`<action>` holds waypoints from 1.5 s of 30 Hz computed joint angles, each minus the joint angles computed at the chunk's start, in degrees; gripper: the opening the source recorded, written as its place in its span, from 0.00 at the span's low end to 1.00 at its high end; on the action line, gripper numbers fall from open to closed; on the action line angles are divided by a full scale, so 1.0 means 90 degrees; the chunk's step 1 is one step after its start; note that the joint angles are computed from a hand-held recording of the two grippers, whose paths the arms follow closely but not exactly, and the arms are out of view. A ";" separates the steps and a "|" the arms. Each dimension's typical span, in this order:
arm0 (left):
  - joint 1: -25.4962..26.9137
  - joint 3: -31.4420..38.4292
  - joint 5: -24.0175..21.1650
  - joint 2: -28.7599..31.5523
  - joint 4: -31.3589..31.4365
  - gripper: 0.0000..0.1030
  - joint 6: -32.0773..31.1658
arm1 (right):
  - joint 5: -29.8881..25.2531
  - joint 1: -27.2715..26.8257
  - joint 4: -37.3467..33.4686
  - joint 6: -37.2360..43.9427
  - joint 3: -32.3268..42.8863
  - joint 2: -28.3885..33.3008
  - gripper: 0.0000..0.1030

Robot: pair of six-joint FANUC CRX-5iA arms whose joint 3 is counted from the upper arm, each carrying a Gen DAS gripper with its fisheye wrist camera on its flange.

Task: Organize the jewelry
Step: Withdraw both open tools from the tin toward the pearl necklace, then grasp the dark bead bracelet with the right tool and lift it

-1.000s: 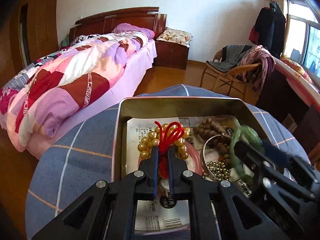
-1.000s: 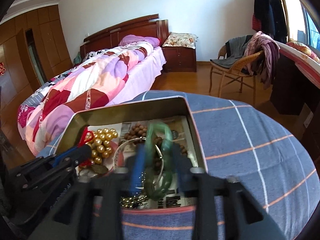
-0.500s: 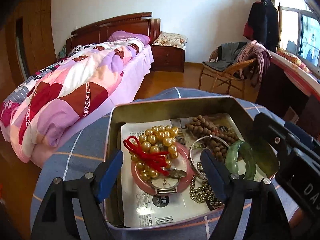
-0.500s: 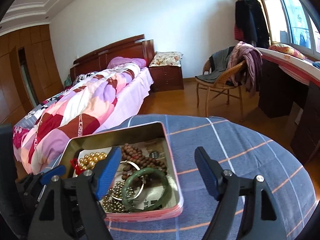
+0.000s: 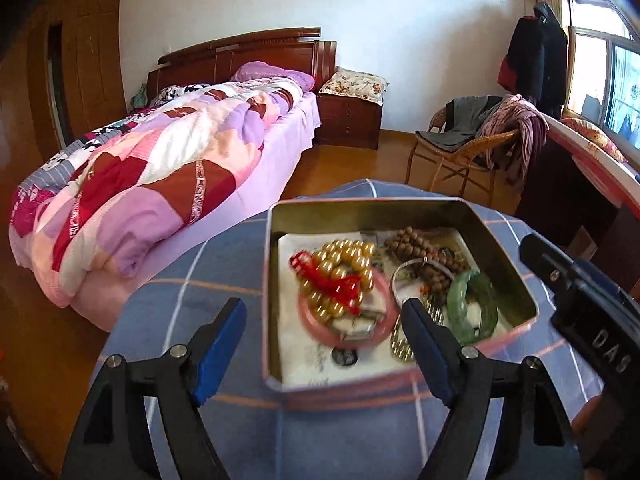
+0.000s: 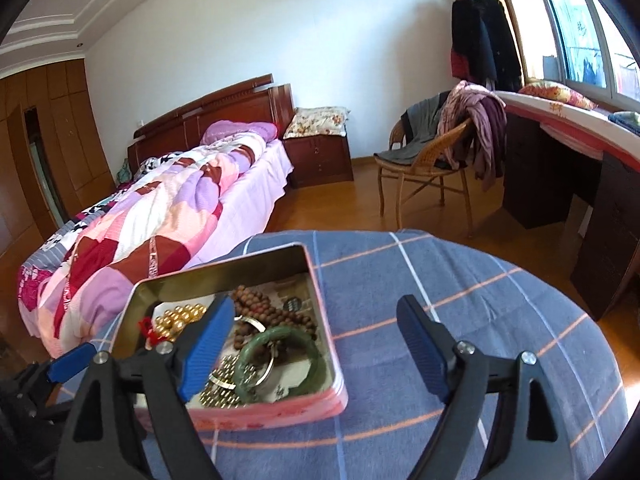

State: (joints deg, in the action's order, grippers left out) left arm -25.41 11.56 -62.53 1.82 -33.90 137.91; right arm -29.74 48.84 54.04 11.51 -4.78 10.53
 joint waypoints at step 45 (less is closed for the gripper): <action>-0.1201 -0.1952 -0.1698 -0.2032 -0.0525 0.78 0.1401 | -0.1149 0.1431 -0.3838 0.4159 -0.0403 -0.1230 0.85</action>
State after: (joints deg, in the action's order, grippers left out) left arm -36.21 -6.01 -77.81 -16.47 -38.63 150.53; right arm -40.08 61.72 19.50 48.94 -8.41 -0.53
